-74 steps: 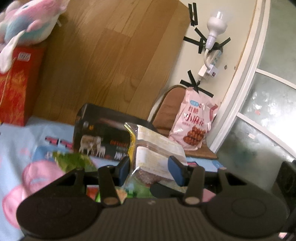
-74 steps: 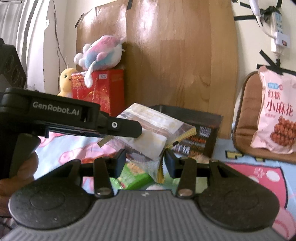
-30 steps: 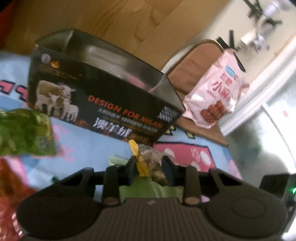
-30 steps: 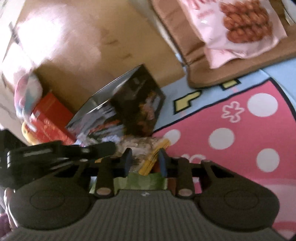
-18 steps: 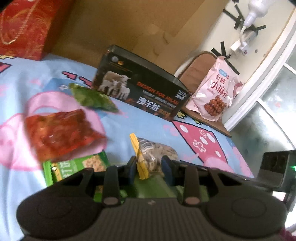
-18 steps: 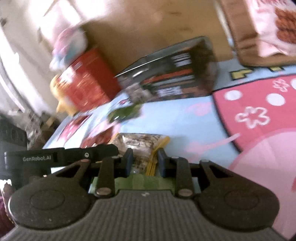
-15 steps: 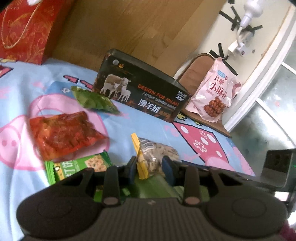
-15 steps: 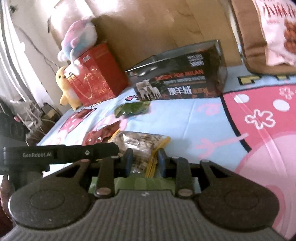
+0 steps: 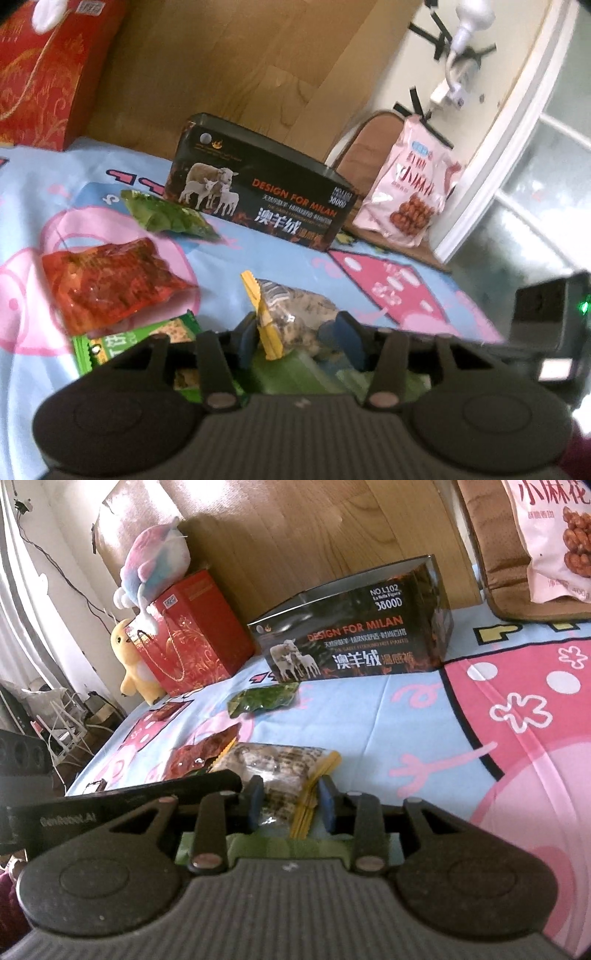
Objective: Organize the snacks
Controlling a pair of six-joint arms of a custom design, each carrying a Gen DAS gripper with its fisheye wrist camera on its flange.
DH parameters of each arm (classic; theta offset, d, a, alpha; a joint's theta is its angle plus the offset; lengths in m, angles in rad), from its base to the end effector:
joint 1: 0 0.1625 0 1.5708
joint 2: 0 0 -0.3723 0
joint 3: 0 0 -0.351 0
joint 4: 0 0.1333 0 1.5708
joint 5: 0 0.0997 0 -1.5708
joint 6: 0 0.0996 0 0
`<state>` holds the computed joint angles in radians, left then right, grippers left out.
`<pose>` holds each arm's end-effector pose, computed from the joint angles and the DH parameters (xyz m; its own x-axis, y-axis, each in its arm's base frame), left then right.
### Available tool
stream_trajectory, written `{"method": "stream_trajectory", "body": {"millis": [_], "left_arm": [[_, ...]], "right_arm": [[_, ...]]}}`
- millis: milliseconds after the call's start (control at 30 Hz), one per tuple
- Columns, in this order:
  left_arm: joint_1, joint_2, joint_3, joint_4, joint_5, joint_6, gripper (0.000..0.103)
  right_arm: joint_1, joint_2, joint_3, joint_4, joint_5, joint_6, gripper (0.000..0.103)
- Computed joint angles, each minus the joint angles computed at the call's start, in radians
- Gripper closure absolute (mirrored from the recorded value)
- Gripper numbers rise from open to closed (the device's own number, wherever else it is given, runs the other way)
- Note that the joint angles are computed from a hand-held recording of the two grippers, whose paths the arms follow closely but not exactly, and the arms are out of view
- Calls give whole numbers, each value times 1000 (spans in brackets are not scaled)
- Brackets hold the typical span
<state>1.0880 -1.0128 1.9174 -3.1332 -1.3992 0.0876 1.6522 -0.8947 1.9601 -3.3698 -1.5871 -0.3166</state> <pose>-0.1236 -0.5595 0.1857 -0.8855 0.4249 -0.1881 0.4466 0.6663 -0.5972 0.1754 -0.5311 0.1386 -0.9291 -0.2974 0.2200 -0.3679 0.6816 -0.6325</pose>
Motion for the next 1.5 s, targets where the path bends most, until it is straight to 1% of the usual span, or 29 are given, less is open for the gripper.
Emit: {"method": "stream_trajectory", "body": {"millis": [67,133,167,233,333,400,500,567,600,633,700,767,800,867,933,1000,1033,1167,1333,1400,1500], "left_arm": [[17,4,-11,-6,-41,-30,55],[24,8,-19,-9,-58,-41,55],[24,10,-21,-10,-57,-40,55],[16,15,-19,-16,-38,-28,57],[15,18,-19,-20,-32,-28,64],[22,19,-25,-15,-40,-42,71],[31,19,-30,-12,-49,-58,76],[31,19,-30,-12,-49,-59,77],[31,18,-30,-11,-48,-59,76],[30,19,-29,-12,-41,-61,74],[29,18,-29,-12,-43,-53,69],[24,18,-24,-18,-37,-39,65],[20,18,-22,-21,-32,-37,65],[20,19,-20,-24,-35,-33,67],[23,19,-20,-27,-42,-37,72],[28,19,-21,-30,-52,-44,80],[31,18,-20,-34,-59,-47,81],[36,16,-11,-67,-83,-38,81],[38,16,-11,-76,-90,-47,81],[39,14,-11,-78,-93,-52,81],[40,8,-14,-76,-102,-66,81]], "right_arm": [[5,6,4,-27,-8,-17,69],[13,13,6,-48,-20,-38,69],[17,17,7,-58,-29,-49,75],[27,27,9,-85,-49,-71,77],[38,37,8,-109,-75,-91,77],[38,38,7,-110,-79,-85,77],[35,36,4,-100,-78,-72,77],[34,35,3,-92,-76,-69,76],[31,32,3,-83,-68,-64,74],[28,29,3,-76,-61,-52,74],[22,23,-1,-56,-57,-19,67],[13,16,-2,-36,-38,0,67],[12,14,-3,-30,-33,2,67],[16,15,-1,-26,-35,-17,69],[28,22,5,-54,-55,-48,72],[34,27,10,-76,-65,-68,76],[35,28,12,-88,-66,-73,76],[28,35,31,-163,-40,-90,80],[43,59,34,-231,-61,-136,80],[48,67,30,-244,-69,-151,81],[47,65,20,-230,-60,-136,81]]}}
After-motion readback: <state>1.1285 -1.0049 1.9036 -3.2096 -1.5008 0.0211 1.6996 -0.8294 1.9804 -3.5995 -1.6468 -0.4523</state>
